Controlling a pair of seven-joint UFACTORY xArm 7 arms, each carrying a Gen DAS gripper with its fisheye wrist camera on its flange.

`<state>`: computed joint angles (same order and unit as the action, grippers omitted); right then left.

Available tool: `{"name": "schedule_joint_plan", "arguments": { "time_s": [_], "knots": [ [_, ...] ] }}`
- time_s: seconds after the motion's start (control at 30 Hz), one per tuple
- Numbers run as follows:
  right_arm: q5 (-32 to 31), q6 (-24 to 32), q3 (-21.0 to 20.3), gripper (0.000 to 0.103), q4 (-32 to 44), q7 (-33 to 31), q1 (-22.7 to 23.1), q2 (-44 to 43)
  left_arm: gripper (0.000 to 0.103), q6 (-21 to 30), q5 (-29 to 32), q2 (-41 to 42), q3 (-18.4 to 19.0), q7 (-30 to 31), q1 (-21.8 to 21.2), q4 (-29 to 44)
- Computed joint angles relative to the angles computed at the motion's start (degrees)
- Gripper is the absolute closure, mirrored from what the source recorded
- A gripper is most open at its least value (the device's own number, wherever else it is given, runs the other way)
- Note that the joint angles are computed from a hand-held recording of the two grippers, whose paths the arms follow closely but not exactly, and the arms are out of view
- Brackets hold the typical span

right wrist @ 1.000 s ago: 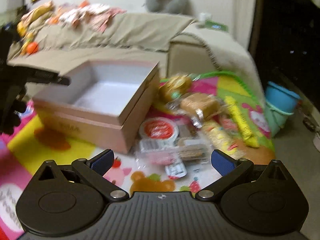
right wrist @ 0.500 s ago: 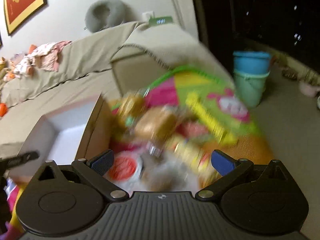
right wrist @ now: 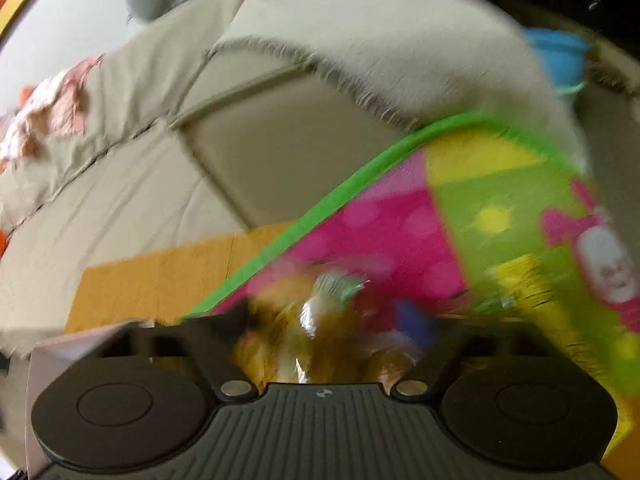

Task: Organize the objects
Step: 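Grasp the wrapped round bun with the right gripper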

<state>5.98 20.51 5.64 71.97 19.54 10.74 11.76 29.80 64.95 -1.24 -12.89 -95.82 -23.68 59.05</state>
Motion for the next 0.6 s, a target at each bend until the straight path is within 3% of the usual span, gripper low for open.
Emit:
{"name": "schedule_joint_plan", "arguments": {
  "time_s": [0.1,0.2,0.3,0.47,0.57,0.6],
  "knots": [
    [6.08,-2.30,2.15,0.061,-5.42,-7.08,-1.74,-6.13,0.090,-0.74,0.68,0.08,0.13,-0.50,0.16,-0.07],
    [3.35,-4.51,1.12,0.073,-14.00,-8.38,-0.76,-16.71,0.090,-0.32,1.13,0.28,0.08,-0.80,0.02,0.21],
    [6.07,-3.67,-1.23,0.088,-22.08,-12.00,1.33,-27.72,0.090,-0.87,0.98,0.15,0.28,-1.19,0.12,0.01],
    [9.37,0.97,-4.88,0.088,-33.15,-13.58,3.47,-42.28,0.090,-0.76,0.83,0.13,0.19,-1.26,0.14,-0.02],
    [-1.42,-1.21,3.30,0.080,-38.32,-9.36,-4.74,-47.09,0.090,-0.39,0.52,0.27,0.14,-1.00,0.04,0.20],
    [-4.54,-1.65,5.18,0.070,-38.55,-8.59,-6.20,-47.16,0.090,-0.31,0.43,0.26,0.13,-0.85,0.00,0.20]
  ]
}}
